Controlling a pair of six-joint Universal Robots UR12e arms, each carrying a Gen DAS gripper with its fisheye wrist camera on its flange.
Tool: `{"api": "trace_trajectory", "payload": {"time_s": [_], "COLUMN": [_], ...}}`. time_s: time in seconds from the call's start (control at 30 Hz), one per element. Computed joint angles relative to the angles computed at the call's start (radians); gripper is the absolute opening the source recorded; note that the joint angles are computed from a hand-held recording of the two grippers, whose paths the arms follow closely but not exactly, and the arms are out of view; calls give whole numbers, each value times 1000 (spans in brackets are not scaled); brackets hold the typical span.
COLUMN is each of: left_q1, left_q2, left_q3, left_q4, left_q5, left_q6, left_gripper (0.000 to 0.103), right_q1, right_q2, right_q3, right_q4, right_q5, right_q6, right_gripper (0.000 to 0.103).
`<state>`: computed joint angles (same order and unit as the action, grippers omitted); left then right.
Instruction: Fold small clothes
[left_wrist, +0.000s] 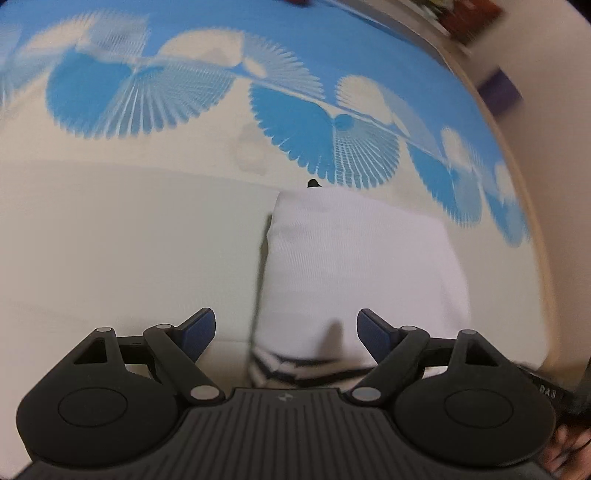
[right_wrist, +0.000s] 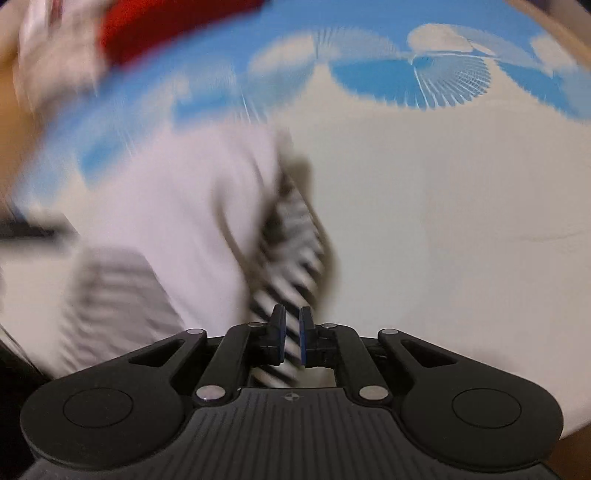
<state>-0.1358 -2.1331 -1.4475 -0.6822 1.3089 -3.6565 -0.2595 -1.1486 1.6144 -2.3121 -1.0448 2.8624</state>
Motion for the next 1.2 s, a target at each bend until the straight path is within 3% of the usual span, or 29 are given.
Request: {"api": "trace_trajectory", "payload": {"time_s": [0.03,0.07,0.1,0.2,0.3,0.4,0.43,0.5,0.53,0.57,0.63,0.73,0.83,0.97,1.03,1.1,1.13,1.2], "left_q1": [5,8,9,8,22,29,30,32,30,27,24,21,20,36,42,39,43,65], "left_q2": [-10,-19,-29,-58,-91,-114,-119,-127,-128,-128,-122,-102,-78,-44,-32,-20,-14,-1], "left_q3": [5,13,19,42,44,42,41,40,41,45,46,43,36,11,6,-6,-18,-36], "left_q4": [0,-6,-14,-45,-5,36,47,65,73,79,86,107,139,197,213,253,280,282], "left_q5": [-29,-48,-59,-76,-143,-185,-196,-212,-209,-203,-191,-168,-112,-27,40,175,201,137], "left_q6": [-39,-60,-75,-103,-162,-196,-208,-222,-219,-211,-194,-148,-91,-77,-69,-66,-61,-57], "left_gripper": [88,88,88,89,91,91,91,90,85,80,54,37,35,35,45,56,61,62], "right_q1": [0,2,5,14,39,42,41,37,32,35,43,49,58,81,97,116,126,152], "right_q2": [7,17,30,67,91,111,116,120,116,110,98,85,90,112,129,144,152,166], "right_q3": [7,8,0,-40,-76,-99,-102,-99,-88,-77,-57,-39,-40,-57,-69,-82,-90,-120], "right_q4": [-68,-109,-113,-19,89,105,105,98,86,64,15,-36,-85,-152,-196,-242,-256,-217], "right_q5": [25,35,52,81,-22,-12,-4,25,47,54,44,58,73,116,144,167,169,127], "right_q6": [90,160,208,230,200,210,218,233,237,248,239,251,267,285,306,320,322,278], "right_gripper": [52,71,76,77,77,78,76,61,43,33,22,16,14,11,11,10,10,10]}}
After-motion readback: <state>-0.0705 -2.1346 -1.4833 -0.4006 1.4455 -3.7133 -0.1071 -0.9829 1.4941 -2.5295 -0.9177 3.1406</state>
